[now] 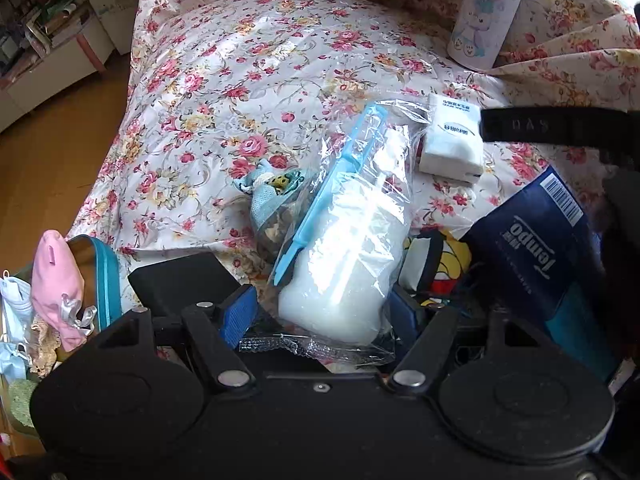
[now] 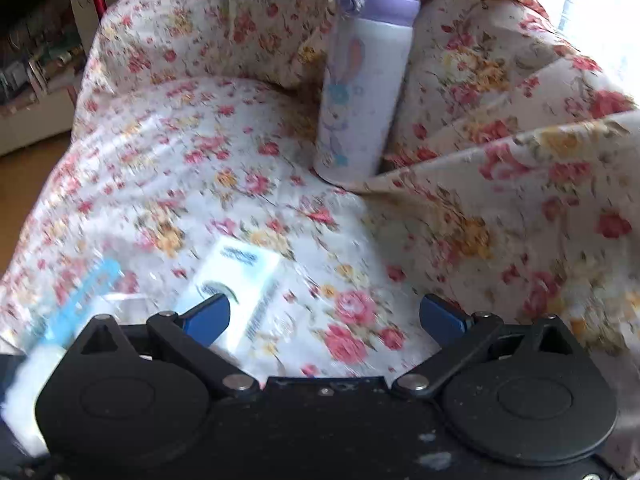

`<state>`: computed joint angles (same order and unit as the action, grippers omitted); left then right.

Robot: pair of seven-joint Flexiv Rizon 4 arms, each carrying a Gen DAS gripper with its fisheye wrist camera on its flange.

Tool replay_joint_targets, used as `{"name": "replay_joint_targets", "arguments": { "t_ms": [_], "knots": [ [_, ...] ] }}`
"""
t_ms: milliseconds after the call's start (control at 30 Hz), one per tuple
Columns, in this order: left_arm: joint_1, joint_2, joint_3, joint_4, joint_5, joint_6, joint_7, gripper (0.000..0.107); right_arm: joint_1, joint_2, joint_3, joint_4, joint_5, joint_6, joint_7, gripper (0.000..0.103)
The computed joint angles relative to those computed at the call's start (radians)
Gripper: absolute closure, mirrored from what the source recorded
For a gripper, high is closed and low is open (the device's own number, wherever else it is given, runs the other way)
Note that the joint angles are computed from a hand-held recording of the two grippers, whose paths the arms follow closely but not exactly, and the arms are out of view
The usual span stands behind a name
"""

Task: Organize soft objects
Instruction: 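Grasp the clear bag of white cotton with the left gripper while the right gripper grasps a white tissue pack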

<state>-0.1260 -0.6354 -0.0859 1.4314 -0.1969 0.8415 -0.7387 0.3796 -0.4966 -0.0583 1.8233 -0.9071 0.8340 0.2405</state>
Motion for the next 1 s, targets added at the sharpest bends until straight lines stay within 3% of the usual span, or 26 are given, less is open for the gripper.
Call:
{"name": "replay_joint_targets", "arguments": {
  "t_ms": [133, 367, 833, 867, 933, 1000],
  "knots": [
    [-0.008, -0.014, 0.010, -0.025, 0.009, -0.028, -0.028, 0.039, -0.017, -0.020, -0.001, -0.020, -0.001, 0.044, -0.041, 0.001],
    [-0.012, -0.039, 0.005, -0.068, 0.010, -0.063, -0.058, 0.024, -0.013, -0.049, -0.003, -0.048, 0.084, 0.044, -0.116, 0.001],
    [-0.031, -0.080, -0.002, -0.125, 0.028, -0.084, -0.029, 0.023, -0.002, -0.051, -0.021, -0.040, 0.095, 0.065, -0.109, 0.001],
    [-0.032, -0.084, -0.003, -0.129, 0.027, -0.085, -0.028, 0.023, -0.002, -0.051, -0.022, -0.040, 0.095, 0.067, -0.110, 0.001],
    [-0.026, -0.088, -0.012, -0.135, 0.014, -0.097, -0.019, 0.040, -0.001, -0.051, -0.023, -0.039, 0.093, 0.068, -0.108, 0.001],
    [-0.020, -0.083, -0.020, -0.121, 0.002, -0.079, -0.003, 0.048, -0.001, -0.050, -0.025, -0.037, 0.092, 0.072, -0.101, 0.001]
  ]
}}
